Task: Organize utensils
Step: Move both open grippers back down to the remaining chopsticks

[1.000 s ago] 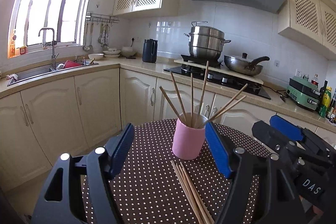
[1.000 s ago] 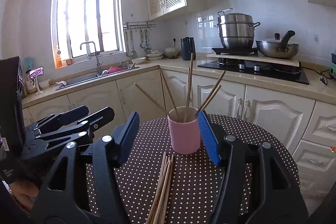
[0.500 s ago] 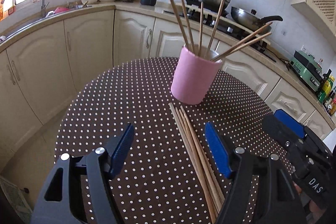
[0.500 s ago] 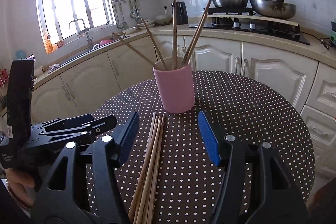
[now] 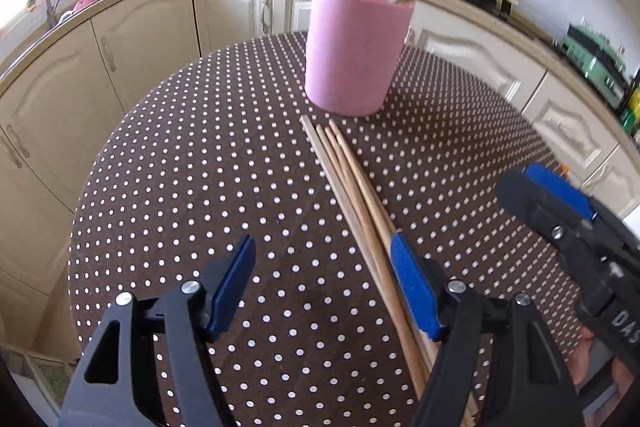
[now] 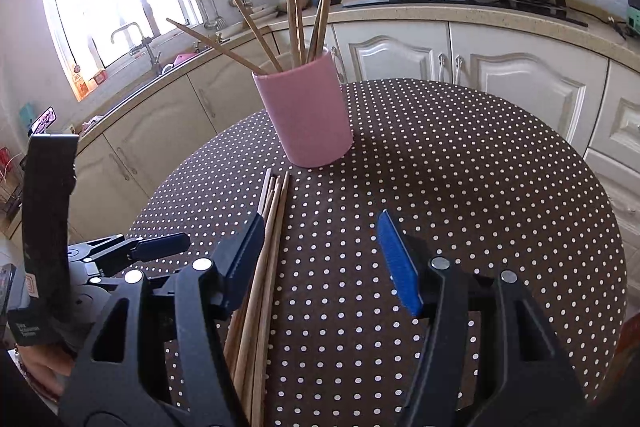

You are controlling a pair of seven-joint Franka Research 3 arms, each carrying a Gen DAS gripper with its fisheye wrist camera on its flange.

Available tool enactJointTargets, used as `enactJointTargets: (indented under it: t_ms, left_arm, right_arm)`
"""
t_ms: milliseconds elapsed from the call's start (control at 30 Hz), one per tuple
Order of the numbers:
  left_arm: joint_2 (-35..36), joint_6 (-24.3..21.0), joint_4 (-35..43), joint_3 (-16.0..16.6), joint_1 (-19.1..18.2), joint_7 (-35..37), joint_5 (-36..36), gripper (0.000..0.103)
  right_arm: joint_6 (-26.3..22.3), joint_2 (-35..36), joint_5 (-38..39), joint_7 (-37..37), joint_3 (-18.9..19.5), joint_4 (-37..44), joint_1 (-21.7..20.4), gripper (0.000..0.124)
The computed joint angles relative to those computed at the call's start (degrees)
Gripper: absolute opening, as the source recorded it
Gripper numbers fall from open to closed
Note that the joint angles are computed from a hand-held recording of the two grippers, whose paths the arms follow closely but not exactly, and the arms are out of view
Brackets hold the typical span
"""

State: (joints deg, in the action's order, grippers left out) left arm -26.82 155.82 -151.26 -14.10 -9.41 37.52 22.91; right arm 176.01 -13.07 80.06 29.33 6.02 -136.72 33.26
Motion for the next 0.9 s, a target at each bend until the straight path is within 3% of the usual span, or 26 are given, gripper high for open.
enactJointTargets:
  t_ms: [467, 900]
  left_arm:
    - [3.78, -5.0, 3.5, -0.83, -0.96, 1.02, 2.63, 0.069]
    - [-2.29, -6.28, -1.27, 1.88, -1.89, 5.6, -1.31, 0.069]
  right_arm:
    - [-2.89, 0.71, -2.68, 2.78, 0.02, -0.39, -1.36, 0.061]
    - [-6.11, 2.02, -18.93, 15.33, 0.56, -0.77, -2.65, 0.061]
